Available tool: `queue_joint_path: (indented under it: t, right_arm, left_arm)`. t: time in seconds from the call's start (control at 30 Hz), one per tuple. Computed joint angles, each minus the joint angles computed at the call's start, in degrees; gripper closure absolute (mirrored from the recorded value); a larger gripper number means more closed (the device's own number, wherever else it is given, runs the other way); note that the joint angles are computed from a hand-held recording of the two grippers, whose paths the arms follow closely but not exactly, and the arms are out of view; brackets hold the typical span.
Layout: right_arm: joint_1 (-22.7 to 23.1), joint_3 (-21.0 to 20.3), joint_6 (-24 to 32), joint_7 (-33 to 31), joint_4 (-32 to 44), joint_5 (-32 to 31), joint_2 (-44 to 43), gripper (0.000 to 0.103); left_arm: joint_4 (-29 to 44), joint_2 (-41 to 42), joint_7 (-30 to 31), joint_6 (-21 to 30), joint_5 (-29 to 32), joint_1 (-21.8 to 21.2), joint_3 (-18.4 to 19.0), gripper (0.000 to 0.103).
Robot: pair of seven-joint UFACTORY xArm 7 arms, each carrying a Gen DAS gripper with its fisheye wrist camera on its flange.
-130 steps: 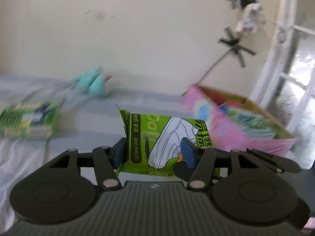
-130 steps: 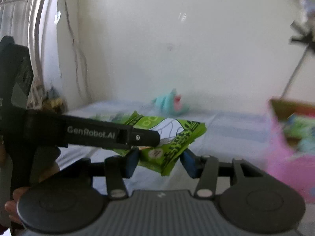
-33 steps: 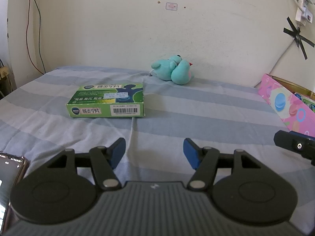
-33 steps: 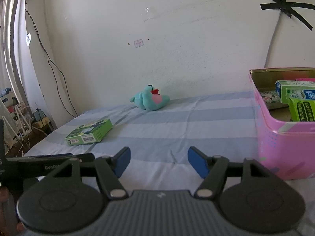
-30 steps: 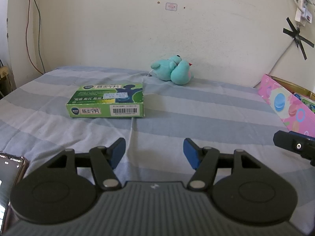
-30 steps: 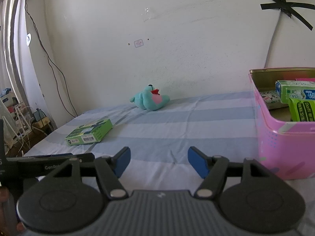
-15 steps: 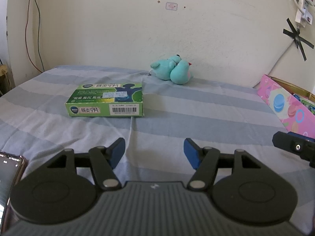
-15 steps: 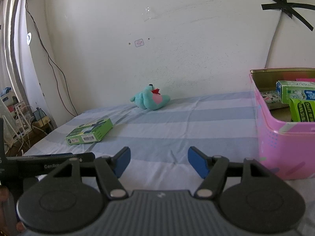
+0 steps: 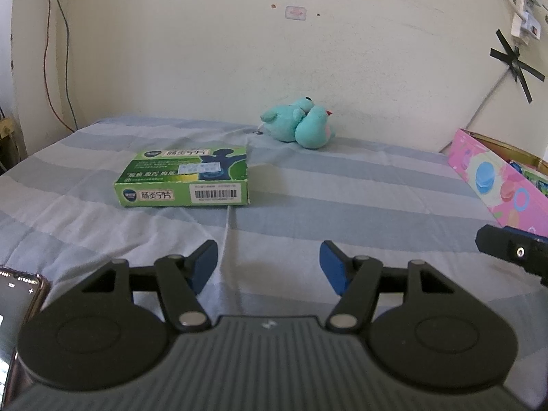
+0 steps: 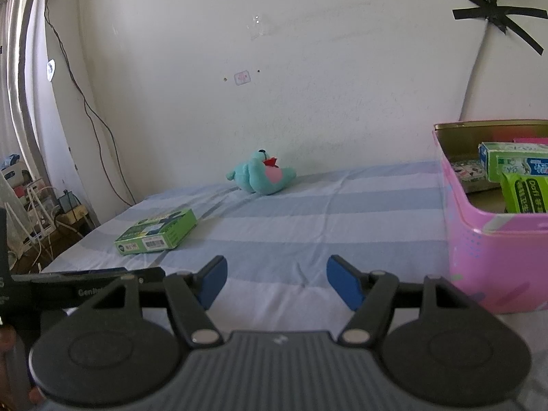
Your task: Organize objects
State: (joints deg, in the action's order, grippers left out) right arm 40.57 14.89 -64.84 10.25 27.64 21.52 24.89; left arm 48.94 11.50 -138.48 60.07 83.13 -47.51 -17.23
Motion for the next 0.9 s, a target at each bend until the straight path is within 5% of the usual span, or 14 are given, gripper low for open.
queue_joint_path:
  t: [0.9]
  right_arm:
    - [0.14, 0.08, 0.29, -0.57, 0.06, 0.27, -0.03, 0.036]
  left_arm:
    - [0.58, 0.35, -0.98, 0.16, -0.75, -0.62, -0.1, 0.035]
